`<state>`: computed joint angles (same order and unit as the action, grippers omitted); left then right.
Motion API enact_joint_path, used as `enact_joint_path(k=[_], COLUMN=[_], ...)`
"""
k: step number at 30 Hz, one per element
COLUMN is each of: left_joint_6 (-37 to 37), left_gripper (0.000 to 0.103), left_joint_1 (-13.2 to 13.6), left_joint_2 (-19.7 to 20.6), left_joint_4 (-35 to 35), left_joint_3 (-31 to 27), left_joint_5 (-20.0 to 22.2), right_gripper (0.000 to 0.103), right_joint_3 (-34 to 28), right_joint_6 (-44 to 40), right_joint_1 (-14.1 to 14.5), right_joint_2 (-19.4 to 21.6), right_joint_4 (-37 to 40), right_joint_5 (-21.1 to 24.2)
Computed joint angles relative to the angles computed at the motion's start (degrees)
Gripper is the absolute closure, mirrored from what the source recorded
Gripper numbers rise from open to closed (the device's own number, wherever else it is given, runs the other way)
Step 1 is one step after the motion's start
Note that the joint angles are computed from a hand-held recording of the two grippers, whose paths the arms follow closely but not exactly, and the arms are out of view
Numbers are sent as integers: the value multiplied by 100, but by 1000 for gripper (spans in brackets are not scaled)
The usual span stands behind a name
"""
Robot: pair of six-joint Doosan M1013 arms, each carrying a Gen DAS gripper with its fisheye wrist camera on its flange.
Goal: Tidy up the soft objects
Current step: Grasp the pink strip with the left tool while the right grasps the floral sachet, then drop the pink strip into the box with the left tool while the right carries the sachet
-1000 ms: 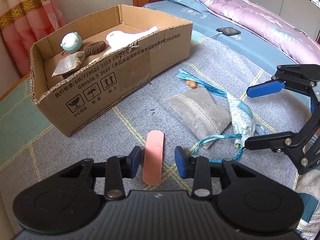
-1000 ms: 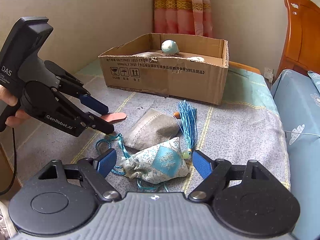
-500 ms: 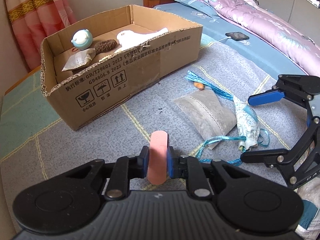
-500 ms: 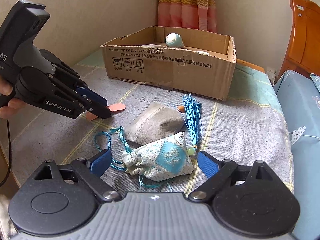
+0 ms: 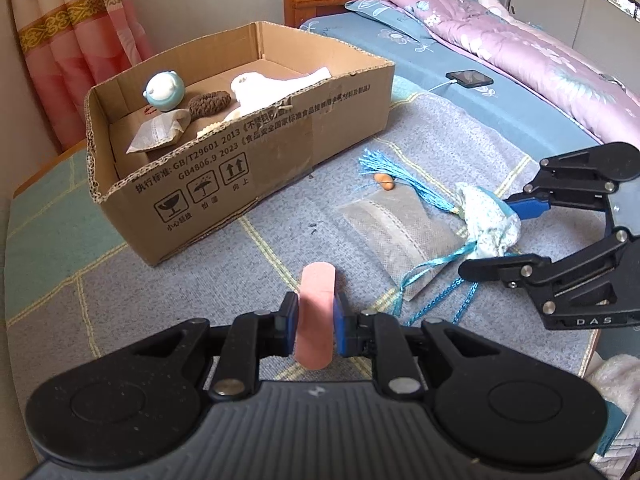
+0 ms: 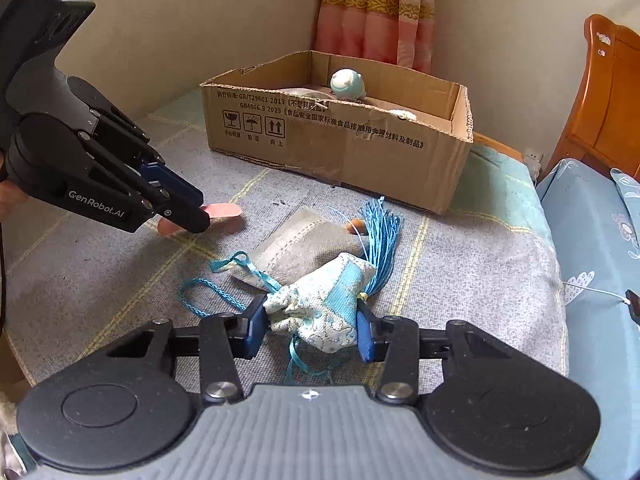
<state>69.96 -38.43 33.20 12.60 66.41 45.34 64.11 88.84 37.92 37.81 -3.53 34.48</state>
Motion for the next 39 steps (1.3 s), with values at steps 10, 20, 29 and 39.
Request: enact_joint_path(k=[10,20,29,39], left_joint_6=[-178,-139,-42,100], left_gripper=[86,86,86,86], left_joint_1=[-97,-107,99,458], left_joint_2=[-167,-58,405,1521], left_joint_4=[337,910,1276,1269], left_joint_3=[65,-421,-1396,-3230], left_joint_5=[-183,-203,150,1406], right_gripper=[55,55,55,55], right_joint_3=[287,302,168,-143], right_joint_6=[-118,-859,-1019,-838], right_joint_1=[-24,-136,-184,-254], right_joint_2=[-310,-467,-431,-250], right_joint_4=[-71,395,436,305], right_joint_5=[-504,-942,-1134,-968])
